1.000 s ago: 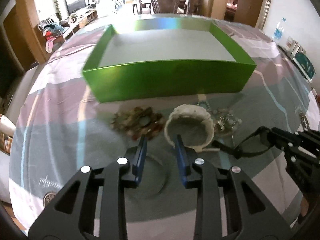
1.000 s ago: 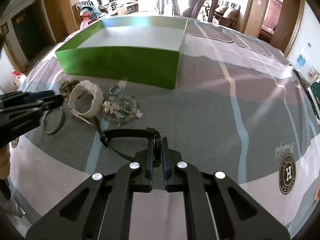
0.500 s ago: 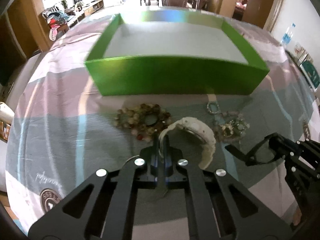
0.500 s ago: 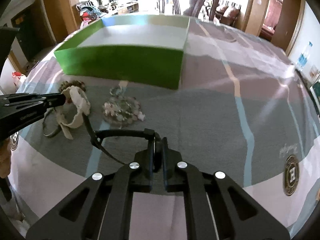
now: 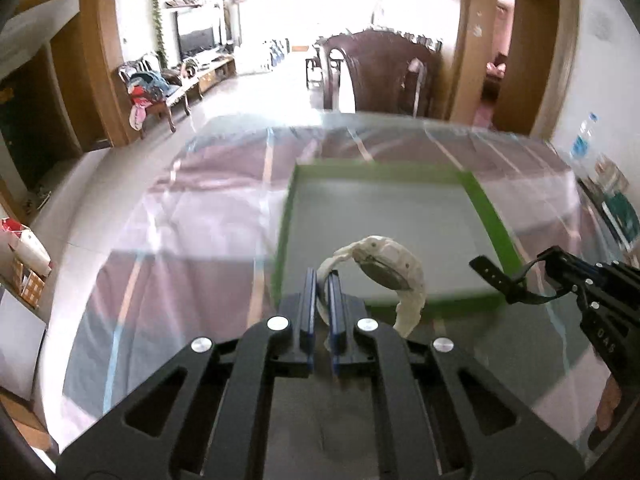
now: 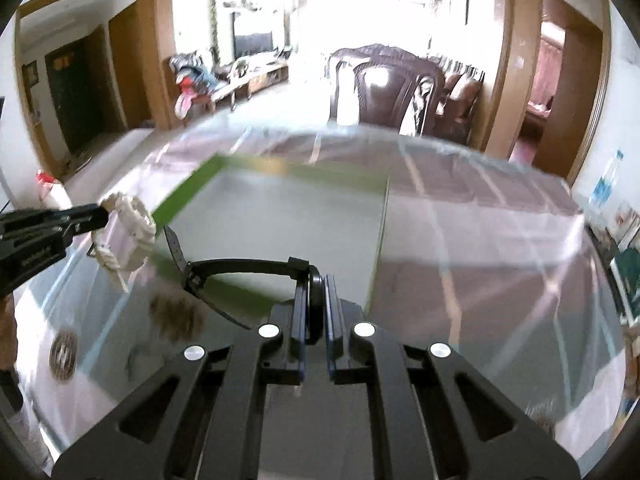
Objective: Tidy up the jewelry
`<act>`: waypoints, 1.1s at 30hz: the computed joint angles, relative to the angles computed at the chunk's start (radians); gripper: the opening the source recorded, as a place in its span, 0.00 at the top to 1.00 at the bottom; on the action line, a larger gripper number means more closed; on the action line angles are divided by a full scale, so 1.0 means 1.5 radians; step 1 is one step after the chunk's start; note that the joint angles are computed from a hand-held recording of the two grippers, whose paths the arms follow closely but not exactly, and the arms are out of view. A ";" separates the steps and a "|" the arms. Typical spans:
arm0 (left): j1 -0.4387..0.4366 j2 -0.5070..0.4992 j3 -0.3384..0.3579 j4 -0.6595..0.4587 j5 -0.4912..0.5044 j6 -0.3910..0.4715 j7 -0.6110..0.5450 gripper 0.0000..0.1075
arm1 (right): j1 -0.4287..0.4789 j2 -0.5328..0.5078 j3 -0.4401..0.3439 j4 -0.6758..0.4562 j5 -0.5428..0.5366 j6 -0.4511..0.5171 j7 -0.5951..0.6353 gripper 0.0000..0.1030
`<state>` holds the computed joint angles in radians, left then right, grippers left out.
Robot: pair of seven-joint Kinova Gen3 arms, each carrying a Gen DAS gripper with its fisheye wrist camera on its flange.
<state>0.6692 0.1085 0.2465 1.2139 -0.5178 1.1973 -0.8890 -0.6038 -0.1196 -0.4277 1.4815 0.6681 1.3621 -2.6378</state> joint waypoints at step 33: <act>0.012 -0.039 0.030 0.141 -0.052 -0.003 0.060 0.60 | -0.035 0.032 0.015 0.077 -0.136 -0.058 0.043 0.61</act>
